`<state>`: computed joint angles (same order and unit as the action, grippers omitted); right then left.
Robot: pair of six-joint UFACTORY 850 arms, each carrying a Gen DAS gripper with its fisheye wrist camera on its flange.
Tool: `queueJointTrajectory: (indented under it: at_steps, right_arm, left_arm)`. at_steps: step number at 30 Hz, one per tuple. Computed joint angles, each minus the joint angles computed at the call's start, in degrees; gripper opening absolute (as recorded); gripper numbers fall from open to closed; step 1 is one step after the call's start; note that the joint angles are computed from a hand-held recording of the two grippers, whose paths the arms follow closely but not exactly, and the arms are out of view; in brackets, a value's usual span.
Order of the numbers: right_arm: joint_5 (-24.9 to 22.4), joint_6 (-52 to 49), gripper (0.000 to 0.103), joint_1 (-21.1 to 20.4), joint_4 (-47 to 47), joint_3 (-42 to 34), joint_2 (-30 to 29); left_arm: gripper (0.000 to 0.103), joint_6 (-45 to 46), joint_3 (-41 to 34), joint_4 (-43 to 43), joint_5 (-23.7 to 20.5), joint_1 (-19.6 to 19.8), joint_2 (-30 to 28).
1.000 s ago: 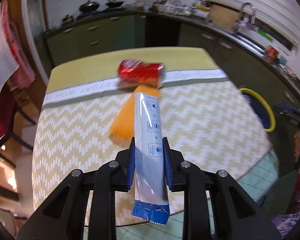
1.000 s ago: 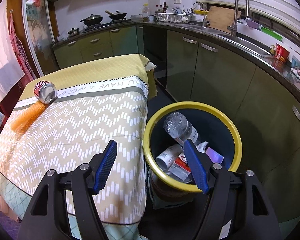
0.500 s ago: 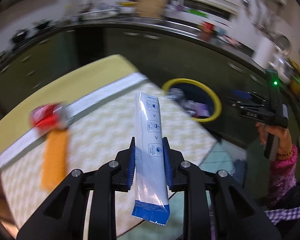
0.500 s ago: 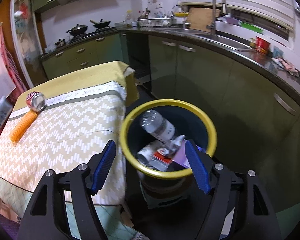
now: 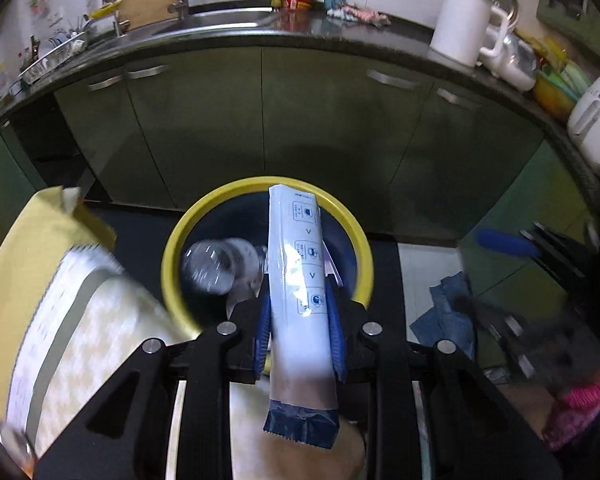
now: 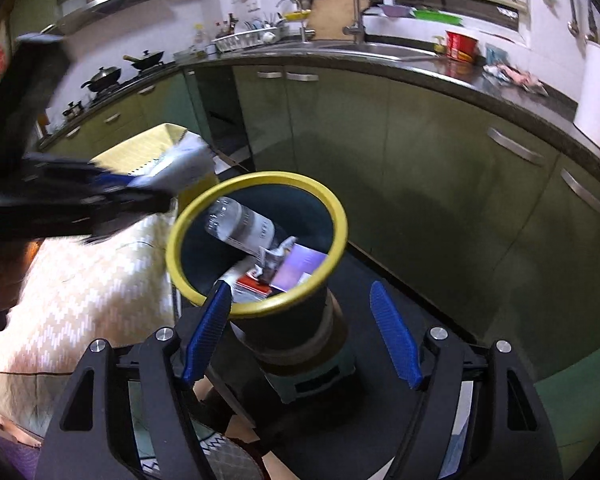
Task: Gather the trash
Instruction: 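Carry the toothpaste tube over the bin and open the left gripper, then grasp the red cola can with the right gripper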
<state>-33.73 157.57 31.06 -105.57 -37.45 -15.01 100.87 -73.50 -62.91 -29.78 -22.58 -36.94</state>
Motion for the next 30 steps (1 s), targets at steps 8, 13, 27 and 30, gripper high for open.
queueJointTrajectory:
  at_steps: [8, 13, 27, 30]
  right_arm:
    - [0.31, 1.17, 0.073, -0.42, -0.78, 0.71, 0.18]
    - [1.05, 2.76, 0.073, -0.79, -3.21, -0.05, -0.85]
    - [13.53, -2.64, 0.077, -2.76, -23.47, -20.64, -11.36]
    - [19.3, -5.95, 0.079, -2.78, -27.71, -29.71, -15.93]
  left_arm:
    - [0.06, -1.51, -5.46, -3.76, -0.91, -1.0, -5.16]
    - [0.068, 10.51, 2.53, -13.76, -4.06, 4.07, 1.56]
    - [0.075, 21.69, 17.38, -18.51, -14.28, 28.47, 12.59]
    - [0.076, 23.3, 18.34, -20.3, -13.78, 33.12, 13.22]
